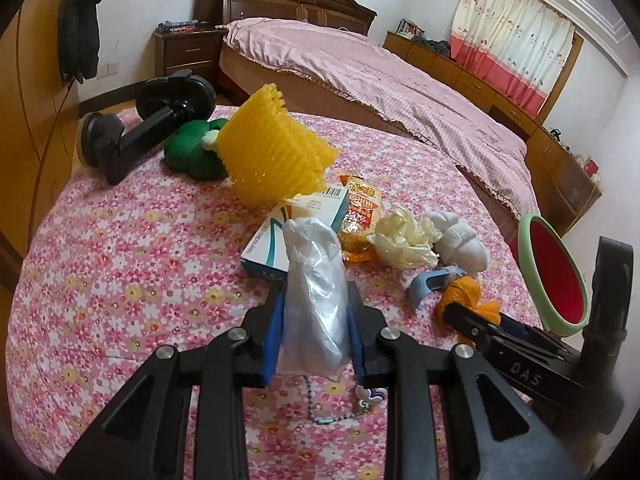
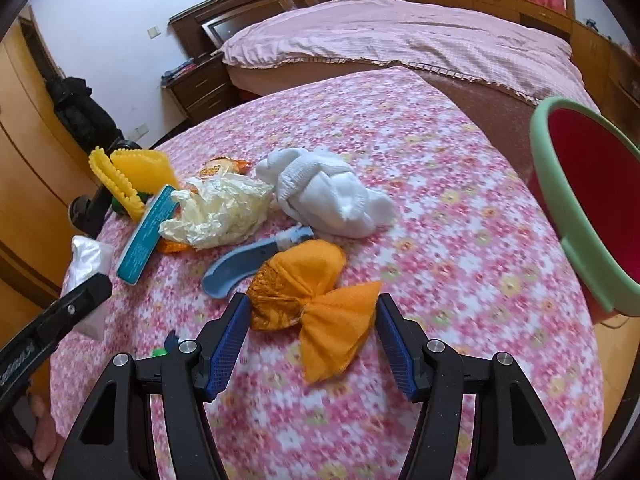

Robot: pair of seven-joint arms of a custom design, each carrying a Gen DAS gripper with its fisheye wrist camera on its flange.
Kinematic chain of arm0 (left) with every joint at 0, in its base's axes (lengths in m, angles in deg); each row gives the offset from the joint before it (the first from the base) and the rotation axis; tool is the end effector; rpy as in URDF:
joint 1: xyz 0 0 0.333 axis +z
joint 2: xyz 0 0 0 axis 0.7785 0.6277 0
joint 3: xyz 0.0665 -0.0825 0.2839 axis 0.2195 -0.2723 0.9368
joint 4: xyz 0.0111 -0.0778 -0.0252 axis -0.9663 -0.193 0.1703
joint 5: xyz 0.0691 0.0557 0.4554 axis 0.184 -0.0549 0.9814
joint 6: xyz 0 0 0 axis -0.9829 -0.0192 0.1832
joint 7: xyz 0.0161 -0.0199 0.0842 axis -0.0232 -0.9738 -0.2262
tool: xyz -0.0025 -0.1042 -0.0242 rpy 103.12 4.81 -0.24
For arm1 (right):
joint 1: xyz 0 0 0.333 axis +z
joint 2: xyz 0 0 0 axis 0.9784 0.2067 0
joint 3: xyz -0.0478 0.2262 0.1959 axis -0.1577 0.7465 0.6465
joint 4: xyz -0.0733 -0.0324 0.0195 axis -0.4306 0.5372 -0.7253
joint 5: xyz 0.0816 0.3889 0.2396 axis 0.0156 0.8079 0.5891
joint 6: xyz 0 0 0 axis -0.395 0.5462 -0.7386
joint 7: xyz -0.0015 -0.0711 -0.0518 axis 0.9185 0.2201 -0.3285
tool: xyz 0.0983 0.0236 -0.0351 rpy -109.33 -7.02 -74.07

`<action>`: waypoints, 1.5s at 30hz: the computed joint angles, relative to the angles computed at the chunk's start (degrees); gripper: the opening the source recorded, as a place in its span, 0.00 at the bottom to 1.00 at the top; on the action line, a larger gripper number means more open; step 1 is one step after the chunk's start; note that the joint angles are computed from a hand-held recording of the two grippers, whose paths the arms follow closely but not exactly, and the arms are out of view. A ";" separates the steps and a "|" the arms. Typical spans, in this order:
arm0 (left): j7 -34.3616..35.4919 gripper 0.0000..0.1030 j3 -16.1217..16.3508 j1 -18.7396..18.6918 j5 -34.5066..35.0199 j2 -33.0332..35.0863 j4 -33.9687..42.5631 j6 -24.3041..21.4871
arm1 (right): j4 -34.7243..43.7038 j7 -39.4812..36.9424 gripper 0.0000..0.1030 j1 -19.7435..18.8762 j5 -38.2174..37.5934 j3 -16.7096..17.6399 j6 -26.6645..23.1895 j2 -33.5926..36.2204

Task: Collect trash
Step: 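Grasp clear plastic bag with left gripper while right gripper approaches orange cloth, then close right gripper on orange cloth while left gripper holds plastic bag, then carry plastic bag and orange cloth with both grippers over red bucket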

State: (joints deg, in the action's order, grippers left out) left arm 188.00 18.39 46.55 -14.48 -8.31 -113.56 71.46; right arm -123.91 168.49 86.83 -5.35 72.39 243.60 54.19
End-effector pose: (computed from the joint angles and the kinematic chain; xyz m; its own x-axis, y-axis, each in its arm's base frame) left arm 0.7106 -0.1742 0.4822 -0.2740 -0.9211 0.2767 -0.7796 0.0443 -0.6247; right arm 0.6741 0.1135 0.4582 -0.2307 -0.9487 -0.2163 -0.7690 0.3140 -0.5568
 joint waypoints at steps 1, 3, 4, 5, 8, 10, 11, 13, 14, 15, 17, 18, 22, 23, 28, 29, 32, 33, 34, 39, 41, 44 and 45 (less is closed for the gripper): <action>0.00 0.28 -0.03 -0.01 -0.09 0.13 0.04 0.00 | 0.35 0.49 0.65 0.07 -0.52 -0.05 -0.04 0.41; 0.24 0.28 -0.13 0.12 -0.57 0.41 0.24 -0.25 | 0.41 1.60 0.67 0.26 -2.25 -0.18 0.52 0.68; 0.32 0.28 -0.17 0.17 -0.76 0.52 0.35 -0.40 | 0.46 2.07 0.69 0.36 -3.23 -0.25 0.78 0.85; 0.46 0.28 -0.23 0.22 -1.03 0.67 0.45 -0.56 | 0.33 2.44 0.70 0.49 -4.47 -0.32 1.28 0.95; 0.92 0.28 -0.38 0.33 -1.60 0.99 0.71 -1.01 | 0.26 4.25 0.71 0.95 -8.90 -0.67 2.42 1.39; 1.18 0.28 -0.44 0.40 -1.98 0.94 0.66 -1.20 | 0.13 5.10 0.71 0.99 -9.76 -0.68 2.90 1.46; 1.51 0.28 -0.51 0.51 -2.38 1.06 0.70 -1.18 | 0.15 4.75 0.71 0.81 -8.92 -0.55 3.10 1.52; 2.16 0.28 -0.70 0.67 -3.31 0.70 0.25 -0.99 | -0.42 3.97 0.71 0.33 -6.59 -0.35 4.08 1.22; 2.54 0.28 -0.76 0.76 -3.79 0.44 -0.05 -0.91 | -0.75 3.61 0.71 0.14 -5.60 -0.29 4.67 1.08; 2.83 0.28 -0.79 0.78 -4.12 0.16 -0.39 -0.82 | -0.93 3.14 0.71 0.06 -5.27 -0.26 4.78 0.95; 3.39 0.28 -0.81 0.75 -4.60 -0.44 -0.98 -0.69 | -0.66 2.68 0.71 0.27 -6.50 -0.33 3.98 1.02; 3.74 0.28 -0.82 0.74 -4.92 -0.82 -1.39 -0.61 | -0.55 3.05 0.71 0.45 -7.58 -0.43 3.70 1.06; 5.07 0.28 -0.75 0.55 -5.95 -2.36 -2.85 -0.35 | -1.61 7.64 0.58 1.20 -12.46 -0.85 3.62 0.16; 5.30 0.28 -0.74 0.45 -6.14 -2.60 -3.02 -0.32 | -2.15 8.51 0.48 1.27 -13.30 -0.84 3.91 -0.26; 6.28 0.28 -0.71 -0.15 -6.81 -3.88 -4.08 -0.23 | -5.65 5.94 0.29 0.82 -9.12 -0.01 7.06 -2.80; 6.57 0.28 -0.73 -0.28 -6.91 -4.21 -4.37 -0.22 | -6.20 7.25 0.28 0.89 -10.74 -0.06 7.09 -3.44; 6.84 0.28 -0.67 -0.66 -7.03 -4.63 -4.44 -0.62 | -8.63 9.97 0.27 0.74 -12.71 0.07 8.32 -5.88; 7.04 0.28 -0.69 -0.75 -7.27 -5.00 -4.75 -0.73 | -9.49 10.24 0.27 0.63 -12.49 0.11 8.97 -6.74; 7.27 0.28 -0.71 -0.85 -7.53 -5.23 -4.87 -0.89 | -10.40 10.38 0.27 0.49 -12.20 0.14 9.66 -7.68; 8.34 0.28 -0.86 -1.75 -8.15 -6.84 -5.83 -1.65 | -14.58 10.61 0.27 -0.21 -9.94 0.07 12.00 -12.22; 9.22 0.28 -1.08 -2.25 -8.56 -7.27 -5.79 -2.29 | -16.35 11.40 0.27 -0.85 -9.71 0.18 12.79 -13.96; 12.69 0.28 -1.61 -2.76 -11.80 -7.48 -4.94 -4.65 | -18.84 13.68 0.27 -2.12 -10.23 0.67 12.72 -16.85; 14.04 0.28 -1.75 -2.89 -13.17 -7.42 -4.47 -5.82 | -19.87 14.70 0.27 -2.70 -10.71 0.94 12.67 -18.08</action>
State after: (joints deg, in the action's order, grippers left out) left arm 202.04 16.64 43.66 -27.65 -15.73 -118.03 65.64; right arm -143.78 183.19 84.12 -16.06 73.33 256.27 36.10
